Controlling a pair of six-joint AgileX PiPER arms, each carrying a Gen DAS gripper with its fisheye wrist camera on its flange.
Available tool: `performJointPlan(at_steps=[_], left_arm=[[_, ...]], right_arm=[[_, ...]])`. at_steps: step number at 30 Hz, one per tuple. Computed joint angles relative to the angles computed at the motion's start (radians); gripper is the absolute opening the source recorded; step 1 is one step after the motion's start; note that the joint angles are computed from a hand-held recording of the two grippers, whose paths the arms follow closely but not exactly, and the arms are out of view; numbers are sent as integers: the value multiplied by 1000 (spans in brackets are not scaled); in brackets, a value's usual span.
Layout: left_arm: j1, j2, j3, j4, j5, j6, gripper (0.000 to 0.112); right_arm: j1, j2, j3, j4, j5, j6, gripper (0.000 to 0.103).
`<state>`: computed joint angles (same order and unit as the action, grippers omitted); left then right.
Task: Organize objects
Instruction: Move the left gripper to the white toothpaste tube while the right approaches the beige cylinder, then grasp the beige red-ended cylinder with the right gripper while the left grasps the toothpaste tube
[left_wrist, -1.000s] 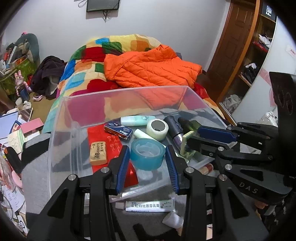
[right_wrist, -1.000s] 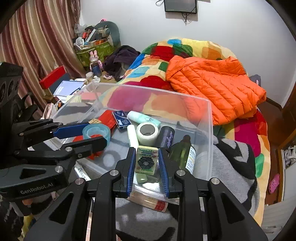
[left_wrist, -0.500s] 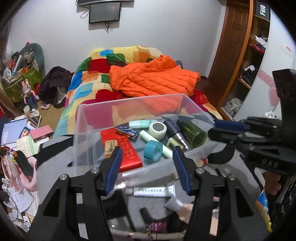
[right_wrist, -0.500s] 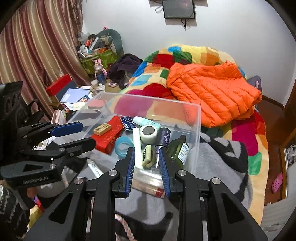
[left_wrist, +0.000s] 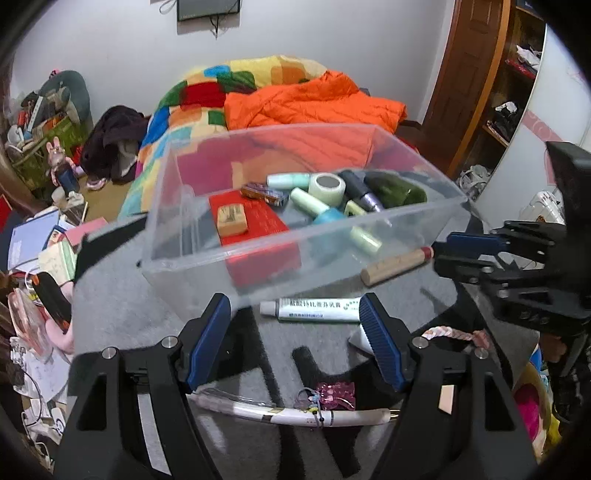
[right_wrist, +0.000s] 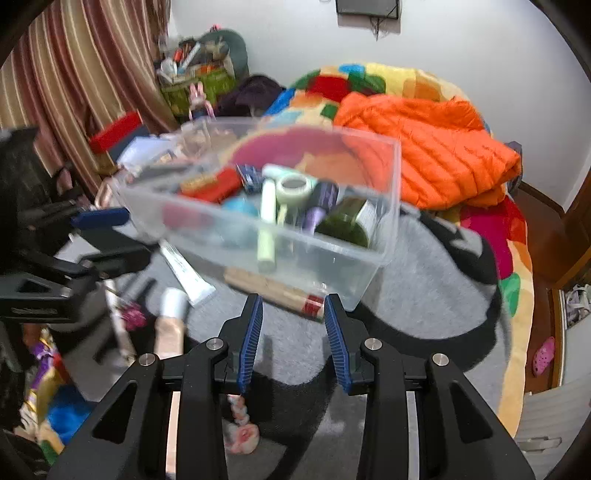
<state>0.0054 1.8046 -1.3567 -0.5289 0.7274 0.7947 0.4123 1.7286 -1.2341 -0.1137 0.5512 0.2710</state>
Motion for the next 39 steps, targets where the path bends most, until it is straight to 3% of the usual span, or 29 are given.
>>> performJointPlan(at_steps=[6, 11, 15, 21, 25, 29, 34, 39], left_arm=[[-16, 72, -54, 43, 39, -52, 72], [-14, 114, -94, 32, 85, -65, 72], [-25, 124, -98, 40, 94, -80, 72], [-33, 140, -132, 43, 124, -125, 72], [-42, 158, -155, 74, 125, -182, 73], [-43, 133, -109, 86, 76, -161, 73], [-27, 83, -22, 124, 6, -123, 73], [12, 48, -16, 46, 61, -78, 73]], right_arm=[[-30, 53, -17, 81, -26, -90, 31], [-44, 13, 34, 307, -20, -388, 31], [-12, -20, 61, 200, -43, -326, 32], [-1, 74, -49, 77, -13, -209, 37], [-15, 79, -51, 171, -11, -291, 38], [-23, 19, 10, 375, -8, -516, 39], [24, 9, 2, 220, -32, -379, 39], [40, 119, -119, 119, 5, -274, 39]])
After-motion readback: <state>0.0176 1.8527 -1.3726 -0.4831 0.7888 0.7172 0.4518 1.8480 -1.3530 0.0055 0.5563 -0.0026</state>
